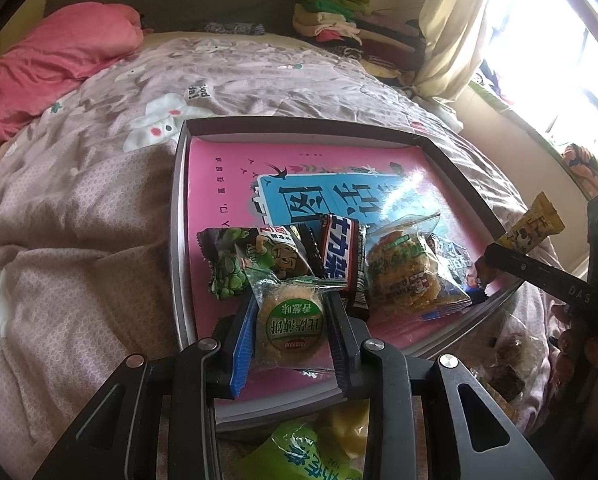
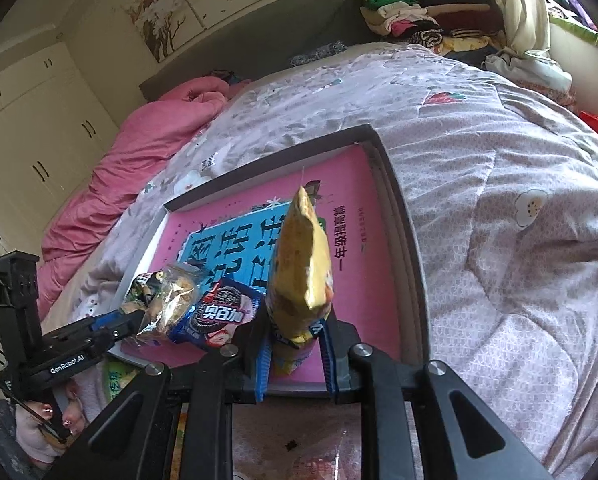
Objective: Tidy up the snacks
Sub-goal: 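Lower the yellow packet into the tray with the right tool while the left holds the cake packet there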
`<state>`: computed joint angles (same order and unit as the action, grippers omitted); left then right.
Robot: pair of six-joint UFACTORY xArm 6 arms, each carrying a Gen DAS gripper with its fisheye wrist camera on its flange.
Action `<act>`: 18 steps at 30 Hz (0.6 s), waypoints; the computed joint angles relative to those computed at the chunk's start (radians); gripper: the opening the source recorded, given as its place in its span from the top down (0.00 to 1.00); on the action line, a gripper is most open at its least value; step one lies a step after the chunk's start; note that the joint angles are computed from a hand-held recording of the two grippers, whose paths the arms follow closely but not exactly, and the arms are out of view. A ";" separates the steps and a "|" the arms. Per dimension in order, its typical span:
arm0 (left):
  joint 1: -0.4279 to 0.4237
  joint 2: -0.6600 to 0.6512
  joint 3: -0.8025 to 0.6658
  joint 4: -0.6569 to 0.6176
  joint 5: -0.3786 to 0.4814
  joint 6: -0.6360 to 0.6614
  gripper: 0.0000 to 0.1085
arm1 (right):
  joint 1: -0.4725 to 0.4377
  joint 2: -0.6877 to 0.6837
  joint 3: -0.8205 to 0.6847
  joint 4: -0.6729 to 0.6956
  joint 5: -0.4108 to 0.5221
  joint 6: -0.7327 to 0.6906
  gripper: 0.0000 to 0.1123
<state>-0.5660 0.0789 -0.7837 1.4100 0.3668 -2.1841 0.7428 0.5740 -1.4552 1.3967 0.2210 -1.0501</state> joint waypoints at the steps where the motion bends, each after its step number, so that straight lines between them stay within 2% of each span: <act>1: 0.000 -0.001 0.001 0.000 0.000 0.000 0.68 | 0.000 -0.001 0.002 -0.006 -0.005 0.006 0.80; 8: -0.001 -0.003 0.002 -0.001 -0.002 0.003 0.68 | -0.003 -0.007 0.014 -0.038 -0.040 0.048 0.79; 14: -0.006 -0.008 0.003 -0.004 0.004 0.008 0.68 | 0.000 -0.013 0.022 -0.056 -0.067 0.066 0.71; 18: -0.006 -0.012 0.005 -0.003 0.005 0.006 0.68 | -0.002 -0.021 0.030 -0.049 -0.079 0.065 0.69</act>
